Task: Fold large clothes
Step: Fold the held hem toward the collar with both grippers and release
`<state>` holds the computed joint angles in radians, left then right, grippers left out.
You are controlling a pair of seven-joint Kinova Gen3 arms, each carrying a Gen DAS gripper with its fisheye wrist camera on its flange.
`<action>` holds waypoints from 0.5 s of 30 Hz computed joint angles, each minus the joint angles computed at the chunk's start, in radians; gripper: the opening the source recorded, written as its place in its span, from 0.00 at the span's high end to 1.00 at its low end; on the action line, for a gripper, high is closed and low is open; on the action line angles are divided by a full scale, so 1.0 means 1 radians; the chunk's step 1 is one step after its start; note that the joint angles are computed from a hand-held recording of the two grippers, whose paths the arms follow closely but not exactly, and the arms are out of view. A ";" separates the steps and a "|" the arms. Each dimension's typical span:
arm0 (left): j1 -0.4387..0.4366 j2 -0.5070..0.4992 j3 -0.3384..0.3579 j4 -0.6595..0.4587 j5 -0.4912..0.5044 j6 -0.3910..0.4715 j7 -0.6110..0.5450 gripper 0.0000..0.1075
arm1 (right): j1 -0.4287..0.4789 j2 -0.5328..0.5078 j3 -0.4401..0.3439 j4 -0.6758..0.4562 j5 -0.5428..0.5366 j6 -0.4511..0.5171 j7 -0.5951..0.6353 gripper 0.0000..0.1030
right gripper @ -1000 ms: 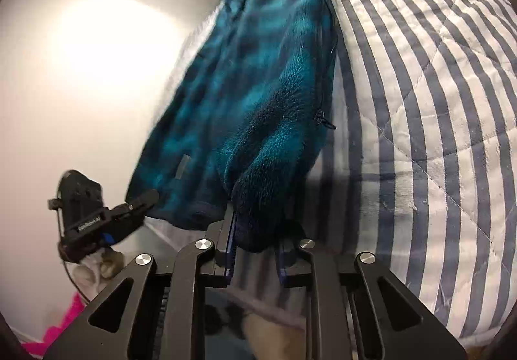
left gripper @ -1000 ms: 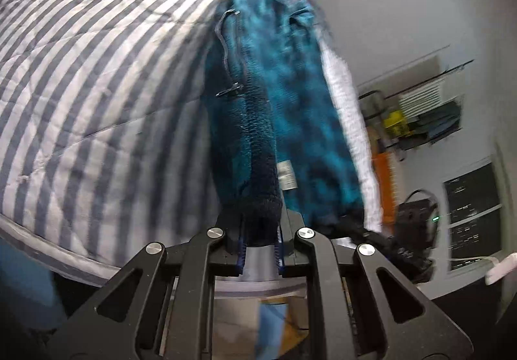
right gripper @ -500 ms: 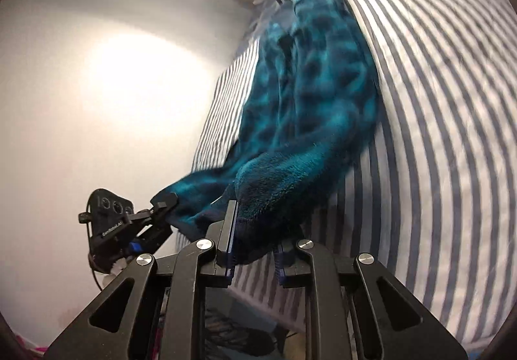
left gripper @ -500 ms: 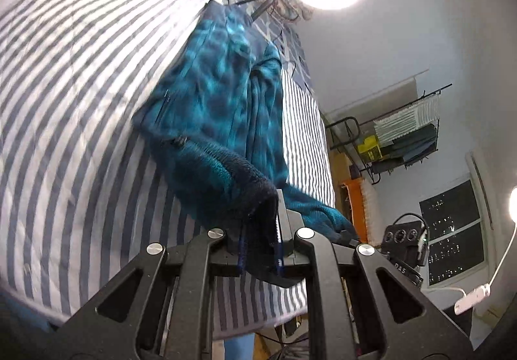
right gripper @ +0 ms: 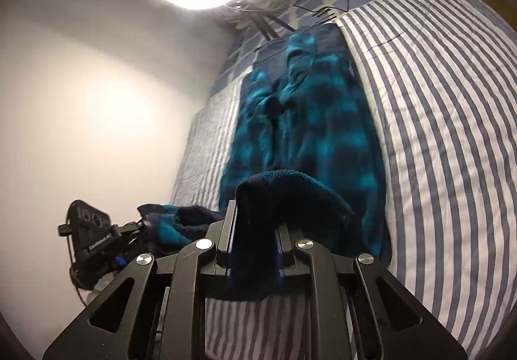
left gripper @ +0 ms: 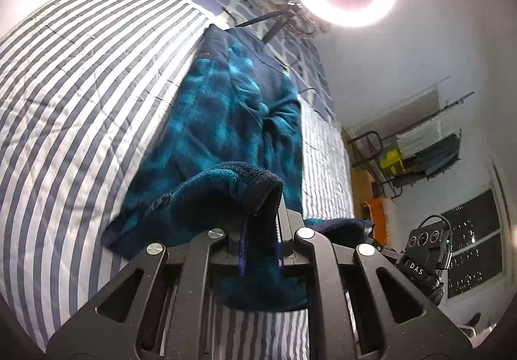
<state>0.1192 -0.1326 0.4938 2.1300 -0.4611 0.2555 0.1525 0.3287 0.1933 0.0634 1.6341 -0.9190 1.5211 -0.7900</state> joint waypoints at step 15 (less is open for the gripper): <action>0.100 0.286 -0.187 -0.074 -0.033 -0.028 -0.057 0.90 | -0.099 0.187 -0.099 -0.098 0.112 -0.200 -0.177 0.84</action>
